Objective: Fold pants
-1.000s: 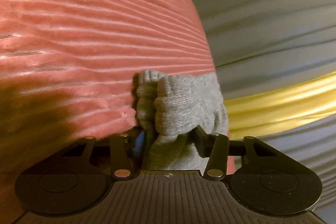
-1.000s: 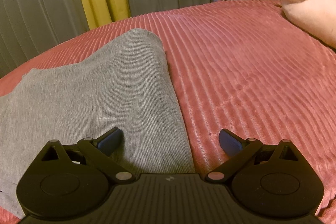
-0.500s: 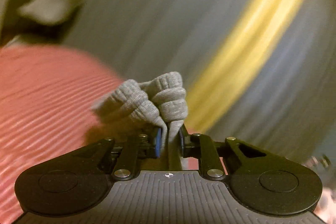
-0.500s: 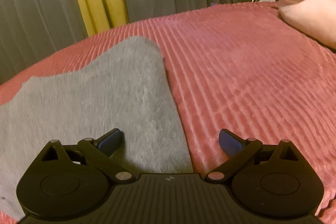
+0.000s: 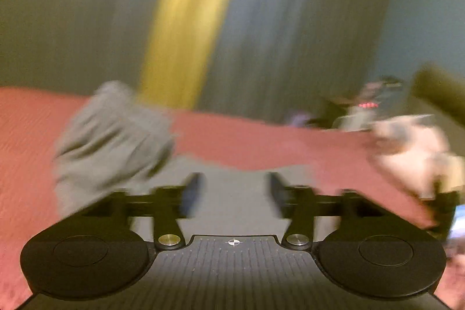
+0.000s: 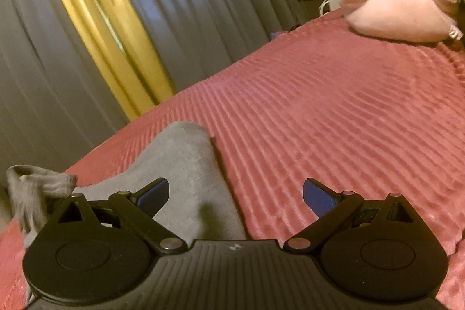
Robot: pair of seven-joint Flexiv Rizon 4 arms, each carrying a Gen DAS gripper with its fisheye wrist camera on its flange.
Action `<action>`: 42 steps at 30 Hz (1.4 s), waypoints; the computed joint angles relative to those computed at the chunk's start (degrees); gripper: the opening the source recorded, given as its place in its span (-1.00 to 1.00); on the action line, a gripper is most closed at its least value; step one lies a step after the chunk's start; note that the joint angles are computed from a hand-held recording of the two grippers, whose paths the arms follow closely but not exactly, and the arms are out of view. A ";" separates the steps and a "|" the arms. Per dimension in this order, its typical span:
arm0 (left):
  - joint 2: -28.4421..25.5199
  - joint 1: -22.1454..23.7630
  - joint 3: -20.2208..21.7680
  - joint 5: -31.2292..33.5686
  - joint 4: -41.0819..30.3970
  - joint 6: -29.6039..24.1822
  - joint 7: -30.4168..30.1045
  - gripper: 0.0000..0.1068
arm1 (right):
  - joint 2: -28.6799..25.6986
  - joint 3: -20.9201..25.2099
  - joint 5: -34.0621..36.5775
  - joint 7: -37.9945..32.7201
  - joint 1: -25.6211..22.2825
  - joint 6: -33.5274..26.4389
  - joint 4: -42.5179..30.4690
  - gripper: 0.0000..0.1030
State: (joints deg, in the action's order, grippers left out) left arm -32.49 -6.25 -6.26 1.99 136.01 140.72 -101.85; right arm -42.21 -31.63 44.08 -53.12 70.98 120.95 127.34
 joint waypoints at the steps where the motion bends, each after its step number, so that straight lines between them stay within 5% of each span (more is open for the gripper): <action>1: 0.31 -3.03 2.05 -4.60 1.45 0.22 1.64 0.24 | 0.03 0.37 -0.68 -0.25 -0.55 -0.17 -0.12 0.92; 4: 0.58 -7.52 5.54 -14.52 2.59 -0.45 6.13 0.28 | 0.25 1.01 -3.45 -0.40 -1.98 -2.71 -0.78 0.92; 10: 2.43 -5.62 3.70 -17.76 3.06 -3.58 1.45 0.21 | 1.41 5.64 -9.50 -2.89 -5.52 0.13 -0.39 0.92; 13: 5.44 -4.29 4.61 -18.86 6.69 -0.68 -3.65 0.43 | 2.93 10.71 -12.38 -5.66 -9.59 2.85 -0.36 0.92; 15: 7.57 -7.08 6.63 -25.27 9.65 1.79 -3.83 0.69 | 3.96 14.14 -14.01 -7.23 -12.17 5.05 -0.81 0.92; 17: 8.54 -8.31 7.83 -29.49 11.63 2.87 -2.22 0.71 | 4.21 18.57 -17.03 -7.70 -16.14 8.12 -2.80 0.92; 21: 10.37 -13.67 7.31 -52.37 12.25 -5.80 3.14 0.68 | 3.12 27.09 -26.41 -7.45 -24.46 5.79 -10.03 0.91; 24: 11.93 -6.90 7.88 -45.43 14.71 -10.37 -5.57 0.68 | 0.59 29.32 -30.36 -6.81 -26.59 -0.91 -17.36 0.88; 28: 8.73 -8.20 9.45 -50.35 14.78 -8.84 -7.39 0.68 | -2.56 26.10 -32.76 -6.37 -23.79 -6.81 -24.19 0.87; 31: 8.76 -3.65 9.88 -43.85 13.23 -16.01 -9.88 0.58 | -4.67 24.22 -34.34 -4.78 -22.14 -9.65 -28.71 0.83; 33: 7.96 -5.93 10.87 -47.50 12.55 -17.10 -8.90 0.56 | -5.91 23.03 -35.63 -3.53 -21.69 -11.11 -31.18 0.79; 36: 7.13 -3.70 10.94 -44.37 12.73 -17.36 -12.74 0.56 | -8.20 21.75 -37.84 -1.08 -21.91 -13.73 -35.37 0.78; 42: 5.18 -6.78 12.74 -47.45 11.70 -17.50 -12.62 0.55 | -14.20 32.51 -48.16 3.18 -32.55 -22.61 -46.37 0.76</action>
